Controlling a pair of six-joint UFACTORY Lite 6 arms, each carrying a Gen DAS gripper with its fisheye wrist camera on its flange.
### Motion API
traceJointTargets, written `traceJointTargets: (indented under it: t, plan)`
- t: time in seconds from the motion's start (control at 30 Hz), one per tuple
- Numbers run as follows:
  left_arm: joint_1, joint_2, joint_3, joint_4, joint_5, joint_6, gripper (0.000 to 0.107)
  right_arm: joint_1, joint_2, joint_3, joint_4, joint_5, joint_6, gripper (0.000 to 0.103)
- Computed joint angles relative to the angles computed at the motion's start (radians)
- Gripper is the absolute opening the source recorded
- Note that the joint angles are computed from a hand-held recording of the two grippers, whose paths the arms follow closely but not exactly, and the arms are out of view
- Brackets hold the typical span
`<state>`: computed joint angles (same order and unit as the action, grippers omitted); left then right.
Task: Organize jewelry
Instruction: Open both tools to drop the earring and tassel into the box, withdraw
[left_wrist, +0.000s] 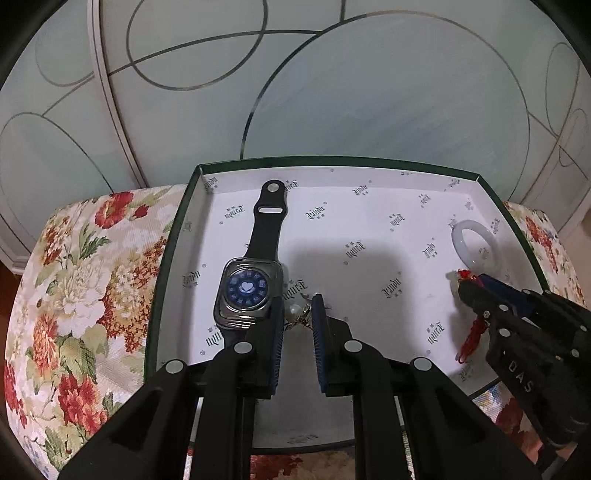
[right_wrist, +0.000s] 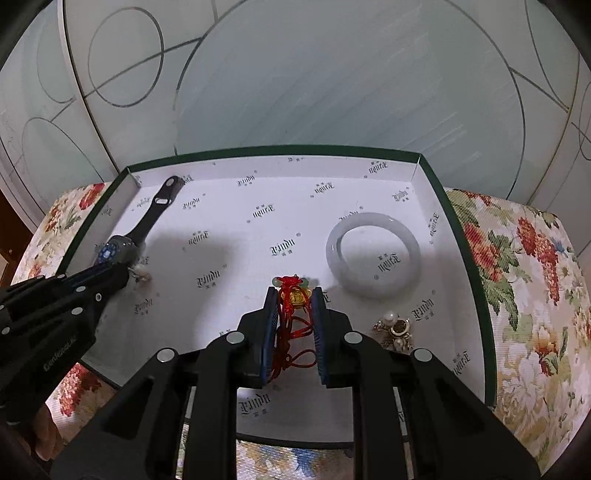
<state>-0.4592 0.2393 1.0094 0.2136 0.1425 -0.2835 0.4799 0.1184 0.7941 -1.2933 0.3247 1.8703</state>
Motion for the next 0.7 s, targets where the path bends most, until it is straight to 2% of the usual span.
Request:
traceJointTargets:
  t: [0.2, 0.3, 0.33, 0.5, 0.6, 0.7]
  plan:
    - [0.002, 0.003, 0.004, -0.057, 0.005, 0.060, 0.016, -0.011, 0.001, -0.004, -0.012, -0.010, 0.008, 0.021]
    - [0.003, 0.002, 0.004, -0.069, 0.009, 0.073, 0.017, -0.004, -0.006, -0.013, -0.031, -0.003, 0.033, 0.039]
    - [0.002, 0.001, 0.004, -0.076, 0.012, 0.079, 0.017, -0.001, -0.014, -0.020, -0.039, 0.002, 0.043, 0.041]
    - [0.006, -0.023, -0.013, -0.118, 0.022, 0.116, 0.018, 0.009, -0.101, -0.078, -0.022, 0.018, 0.038, 0.042]
    - [0.014, -0.067, -0.041, -0.168, 0.027, 0.158, 0.038, 0.028, -0.189, -0.119, 0.040, 0.046, -0.014, 0.042]
    - [0.027, -0.137, -0.081, -0.252, 0.038, 0.238, 0.041, 0.058, -0.282, -0.153, 0.132, 0.084, -0.096, 0.042]
